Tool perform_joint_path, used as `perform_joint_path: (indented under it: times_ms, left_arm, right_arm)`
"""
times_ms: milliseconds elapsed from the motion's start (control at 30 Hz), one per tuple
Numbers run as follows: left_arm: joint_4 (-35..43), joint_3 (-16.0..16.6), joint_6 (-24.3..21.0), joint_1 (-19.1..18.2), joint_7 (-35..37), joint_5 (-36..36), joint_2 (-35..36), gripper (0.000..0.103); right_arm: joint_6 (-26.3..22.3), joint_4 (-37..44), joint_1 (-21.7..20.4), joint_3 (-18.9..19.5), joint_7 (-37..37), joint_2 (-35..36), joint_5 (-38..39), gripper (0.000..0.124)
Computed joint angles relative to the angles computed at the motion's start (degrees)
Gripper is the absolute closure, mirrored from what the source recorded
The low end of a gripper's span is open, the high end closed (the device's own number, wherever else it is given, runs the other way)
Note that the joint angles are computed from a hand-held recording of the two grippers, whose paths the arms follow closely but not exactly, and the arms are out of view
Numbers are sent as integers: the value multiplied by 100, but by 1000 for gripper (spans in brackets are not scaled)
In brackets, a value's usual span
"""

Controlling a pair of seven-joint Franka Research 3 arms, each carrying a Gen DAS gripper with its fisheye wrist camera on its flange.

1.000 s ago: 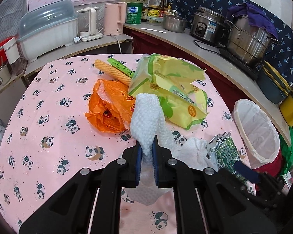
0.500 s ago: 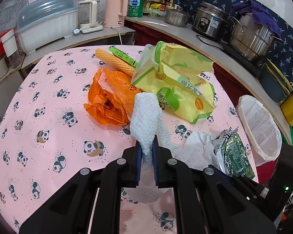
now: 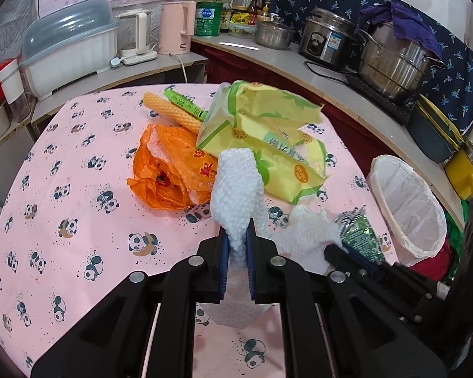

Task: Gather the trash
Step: 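Release the green pouch and grasp another white tissue with the right tool, then drop the white tissues into the bin with both tools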

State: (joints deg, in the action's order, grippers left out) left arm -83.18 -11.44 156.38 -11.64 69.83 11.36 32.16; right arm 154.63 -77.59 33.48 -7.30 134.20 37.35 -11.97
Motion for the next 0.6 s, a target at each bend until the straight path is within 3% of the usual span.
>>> perform_joint_path:
  times_ms: [367,600]
  left_arm:
    - [354,-106,93,-232,242,157,-54,93]
    - [1384,-397,-291,-489,822,-81,490,93]
  right_arm:
    - [633,-816,312,-759,1130,-903,-1069,118]
    - [812,-1791,342,-1186,2454,-1698,-2280,118]
